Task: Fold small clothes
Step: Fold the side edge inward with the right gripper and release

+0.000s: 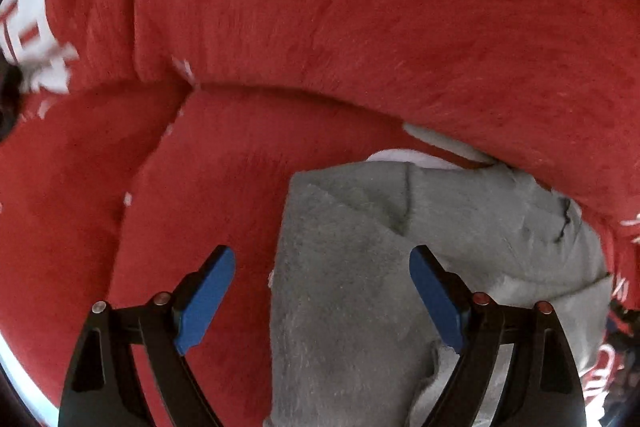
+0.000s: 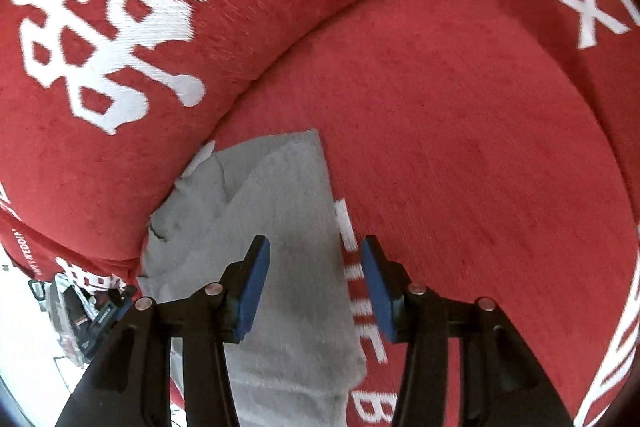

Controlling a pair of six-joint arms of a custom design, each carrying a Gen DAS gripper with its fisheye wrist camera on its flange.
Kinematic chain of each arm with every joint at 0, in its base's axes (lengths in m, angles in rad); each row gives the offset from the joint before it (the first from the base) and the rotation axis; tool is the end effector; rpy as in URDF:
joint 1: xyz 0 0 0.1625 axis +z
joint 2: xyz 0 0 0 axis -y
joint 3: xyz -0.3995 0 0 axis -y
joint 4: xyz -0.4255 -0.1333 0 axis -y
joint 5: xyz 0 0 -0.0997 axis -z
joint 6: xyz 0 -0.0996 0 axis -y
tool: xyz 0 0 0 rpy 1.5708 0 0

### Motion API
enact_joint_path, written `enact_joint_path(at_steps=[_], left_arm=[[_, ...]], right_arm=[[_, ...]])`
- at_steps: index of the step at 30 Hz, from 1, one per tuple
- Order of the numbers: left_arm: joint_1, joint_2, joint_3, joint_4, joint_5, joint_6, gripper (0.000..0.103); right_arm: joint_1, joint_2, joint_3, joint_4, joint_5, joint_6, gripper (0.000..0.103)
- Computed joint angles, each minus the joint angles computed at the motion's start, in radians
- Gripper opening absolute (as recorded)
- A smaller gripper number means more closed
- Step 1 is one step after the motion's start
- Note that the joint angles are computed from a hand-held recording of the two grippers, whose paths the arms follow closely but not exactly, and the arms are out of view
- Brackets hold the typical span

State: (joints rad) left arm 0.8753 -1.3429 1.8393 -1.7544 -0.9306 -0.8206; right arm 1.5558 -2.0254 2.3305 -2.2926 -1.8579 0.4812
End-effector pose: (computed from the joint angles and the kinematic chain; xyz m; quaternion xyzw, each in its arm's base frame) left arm -0.1946 -0.5340 0.2423 -0.0097 0.9388 -0.1063 0.3274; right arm 0.0997 -0.3618 0.3466 -0.2665 -0.9314 0.2315 0.0889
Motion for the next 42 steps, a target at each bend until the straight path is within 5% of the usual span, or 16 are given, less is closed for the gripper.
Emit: enact_joint_path(at_steps=[1,2,4,6,9,20,25,31,38,42], left_arm=[[0.007,0.003,0.0,-0.009,-0.012,0.009,0.087],[0.009,0.005,0.003,-0.02,-0.017,0.022,0.064],[0.008,0.025,-0.01,0.001,-0.011,0.045,0.021],[-0.007,0.027,-0.007,0.008,0.045,0.046,0.009],[0.005,0.014,0.002,-0.004,0.044,0.047,0.009],[-0.013,-0.056,0.02,0.083,0.084,-0.014,0.023],[-0.075,-0.12,0.032,0.137,0.044,-0.004,0.023],[-0.145,-0.166,0.104,0.179,-0.073,-0.033,0.023],[-0.148,-0.21,0.163,0.186,-0.065,-0.053,0.023],[-0.162,-0.197,0.13,0.273,-0.062,-0.097,0.023]], right_arm=[[0.0,0.002,0.002,-0.008,0.002,0.005,0.049],[-0.005,0.003,0.0,-0.005,0.007,0.011,0.044],[0.003,0.032,-0.027,0.044,0.001,0.026,0.009],[0.055,0.059,-0.055,0.073,-0.064,0.008,0.008],[0.109,0.081,-0.084,0.091,-0.13,-0.026,0.008],[0.091,0.04,-0.047,0.119,-0.186,0.066,0.011],[0.214,0.033,-0.075,0.205,-0.296,0.144,0.014],[0.329,0.029,-0.055,0.265,-0.291,0.19,0.012],[0.322,0.014,0.01,0.325,-0.305,0.198,0.007],[0.308,-0.036,0.017,0.378,-0.297,0.284,0.008]])
